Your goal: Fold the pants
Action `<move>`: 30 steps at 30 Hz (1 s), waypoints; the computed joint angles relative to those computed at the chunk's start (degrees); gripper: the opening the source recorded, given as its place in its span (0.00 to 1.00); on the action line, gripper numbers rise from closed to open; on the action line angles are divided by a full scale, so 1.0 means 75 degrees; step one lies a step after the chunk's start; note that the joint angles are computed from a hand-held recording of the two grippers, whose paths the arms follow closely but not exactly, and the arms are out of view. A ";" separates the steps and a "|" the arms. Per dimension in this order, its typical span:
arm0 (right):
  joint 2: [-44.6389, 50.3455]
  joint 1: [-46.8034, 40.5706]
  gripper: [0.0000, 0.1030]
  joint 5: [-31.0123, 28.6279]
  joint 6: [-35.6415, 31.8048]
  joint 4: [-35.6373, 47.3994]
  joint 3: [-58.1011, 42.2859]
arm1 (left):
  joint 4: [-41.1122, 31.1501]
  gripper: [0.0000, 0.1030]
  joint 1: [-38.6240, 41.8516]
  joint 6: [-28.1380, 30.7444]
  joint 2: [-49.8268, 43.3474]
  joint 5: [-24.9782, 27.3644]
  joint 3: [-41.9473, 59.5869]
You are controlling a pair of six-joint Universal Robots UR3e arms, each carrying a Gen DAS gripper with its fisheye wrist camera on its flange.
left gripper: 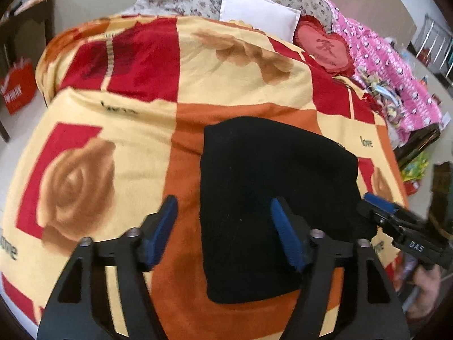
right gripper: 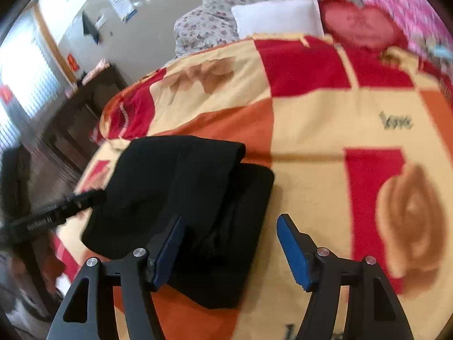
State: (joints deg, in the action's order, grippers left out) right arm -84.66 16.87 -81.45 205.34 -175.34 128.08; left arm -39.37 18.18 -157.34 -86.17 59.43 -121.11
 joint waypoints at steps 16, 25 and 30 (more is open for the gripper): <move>0.0693 -0.0081 0.41 0.0375 -0.0091 -0.1111 -0.0192 | -0.0320 0.59 0.0007 0.0050 -0.0782 -0.0817 0.0426; 0.1217 -0.0164 0.38 0.0163 -0.0640 -0.0228 -0.2028 | -0.0073 0.50 -0.0402 -0.0420 -0.1237 -0.0525 0.1756; 0.2578 -0.0247 0.39 -0.0077 -0.0852 0.0760 -0.3705 | 0.0127 0.50 -0.1014 -0.1052 -0.2782 0.0457 0.3112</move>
State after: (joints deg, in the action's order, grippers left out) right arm -65.32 15.01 -82.03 198.95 -169.64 100.29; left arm -38.41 10.58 -165.23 -107.03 62.86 -97.77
